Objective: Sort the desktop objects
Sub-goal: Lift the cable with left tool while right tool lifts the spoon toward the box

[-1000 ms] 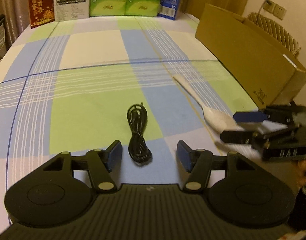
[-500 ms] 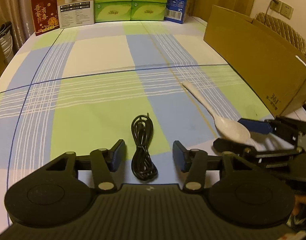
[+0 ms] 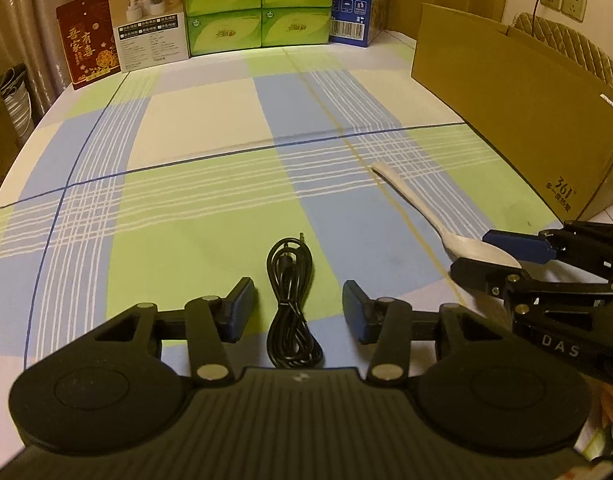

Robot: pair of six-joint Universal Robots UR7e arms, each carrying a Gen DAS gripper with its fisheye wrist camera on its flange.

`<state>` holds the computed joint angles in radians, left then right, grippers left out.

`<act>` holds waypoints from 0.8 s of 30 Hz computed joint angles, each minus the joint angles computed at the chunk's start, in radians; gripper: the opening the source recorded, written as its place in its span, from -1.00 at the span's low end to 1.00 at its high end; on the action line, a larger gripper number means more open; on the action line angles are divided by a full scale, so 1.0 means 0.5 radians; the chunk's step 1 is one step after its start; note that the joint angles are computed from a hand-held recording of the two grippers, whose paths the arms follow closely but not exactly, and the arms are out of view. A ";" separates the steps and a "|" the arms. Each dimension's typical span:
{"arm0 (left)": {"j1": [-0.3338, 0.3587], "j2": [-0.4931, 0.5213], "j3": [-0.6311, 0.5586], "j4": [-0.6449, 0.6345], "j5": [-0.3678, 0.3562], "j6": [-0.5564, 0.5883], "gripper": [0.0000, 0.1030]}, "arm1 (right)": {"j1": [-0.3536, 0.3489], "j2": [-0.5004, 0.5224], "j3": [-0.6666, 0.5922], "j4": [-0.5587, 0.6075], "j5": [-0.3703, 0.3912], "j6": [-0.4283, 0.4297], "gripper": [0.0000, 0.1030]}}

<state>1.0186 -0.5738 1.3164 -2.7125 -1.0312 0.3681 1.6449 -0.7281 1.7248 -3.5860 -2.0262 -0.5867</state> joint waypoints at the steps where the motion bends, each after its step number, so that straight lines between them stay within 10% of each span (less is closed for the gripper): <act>1: 0.000 -0.001 0.003 -0.004 0.000 -0.002 -0.18 | 0.000 -0.001 0.001 -0.004 -0.003 0.004 -0.44; 24: -0.003 -0.009 0.014 0.001 -0.029 -0.068 -0.08 | -0.008 -0.034 0.036 0.022 0.060 0.104 -0.33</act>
<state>1.0171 -0.5785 1.3234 -2.7121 -1.0457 0.3341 1.6410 -0.7452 1.7429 -3.5749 -1.9962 -0.5346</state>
